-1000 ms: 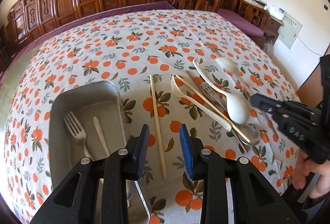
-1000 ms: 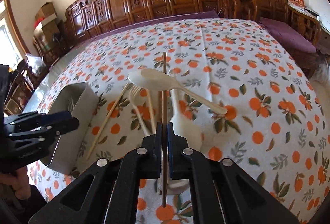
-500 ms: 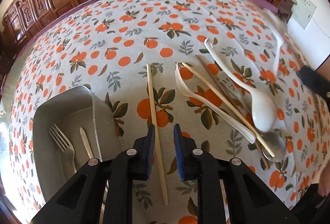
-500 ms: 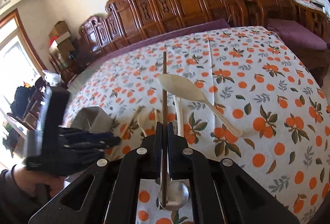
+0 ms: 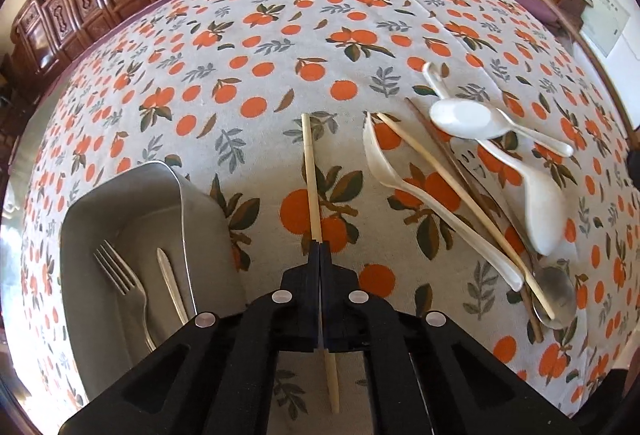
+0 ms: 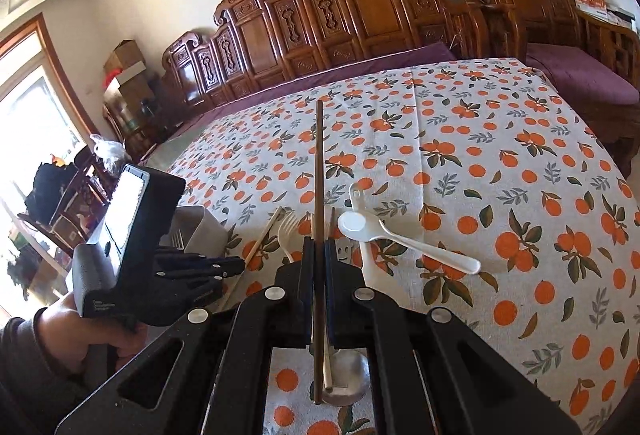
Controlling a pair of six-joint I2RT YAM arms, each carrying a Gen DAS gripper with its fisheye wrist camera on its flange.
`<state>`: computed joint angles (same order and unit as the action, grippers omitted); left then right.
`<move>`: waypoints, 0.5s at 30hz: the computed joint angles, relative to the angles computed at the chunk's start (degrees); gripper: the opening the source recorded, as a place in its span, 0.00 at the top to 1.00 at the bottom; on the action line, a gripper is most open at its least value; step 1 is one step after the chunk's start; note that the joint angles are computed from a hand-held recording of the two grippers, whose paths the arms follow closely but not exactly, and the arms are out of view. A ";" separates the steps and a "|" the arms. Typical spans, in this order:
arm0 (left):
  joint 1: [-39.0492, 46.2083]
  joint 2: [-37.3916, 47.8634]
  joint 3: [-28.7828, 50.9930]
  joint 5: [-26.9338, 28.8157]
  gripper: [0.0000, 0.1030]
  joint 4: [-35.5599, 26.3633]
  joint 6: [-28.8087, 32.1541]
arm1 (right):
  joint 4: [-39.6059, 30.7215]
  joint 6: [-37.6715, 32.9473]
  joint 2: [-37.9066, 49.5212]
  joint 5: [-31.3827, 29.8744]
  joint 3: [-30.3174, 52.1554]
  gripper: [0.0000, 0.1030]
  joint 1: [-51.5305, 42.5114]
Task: Organize utensils
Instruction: 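Grasp the wooden chopstick lying on the tablecloth with the left gripper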
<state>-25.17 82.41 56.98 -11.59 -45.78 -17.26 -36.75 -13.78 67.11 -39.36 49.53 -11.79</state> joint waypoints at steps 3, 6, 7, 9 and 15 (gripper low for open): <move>-0.09 -1.11 -0.76 1.02 1.00 -0.09 -0.26 | 0.40 0.31 -0.68 1.05 -0.70 0.94 1.04; -0.42 -1.31 -0.97 0.74 1.00 -0.19 -0.76 | 0.83 0.92 -1.26 1.77 -1.24 0.94 1.86; -0.44 -1.10 -0.79 0.51 1.00 -0.30 -0.92 | 1.04 1.05 -1.24 1.88 -1.35 0.94 2.08; -0.51 -0.39 -0.18 -0.10 1.00 -0.56 -0.82 | 1.12 1.24 -1.56 2.26 -1.59 0.94 2.64; -0.31 1.69 1.24 -1.22 0.98 -0.43 0.34 | 1.12 0.87 -1.90 2.35 -1.83 0.94 3.43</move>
<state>-25.47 84.10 58.22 -12.81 -46.22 -16.92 -35.63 -12.91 65.21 -37.02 47.70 -8.36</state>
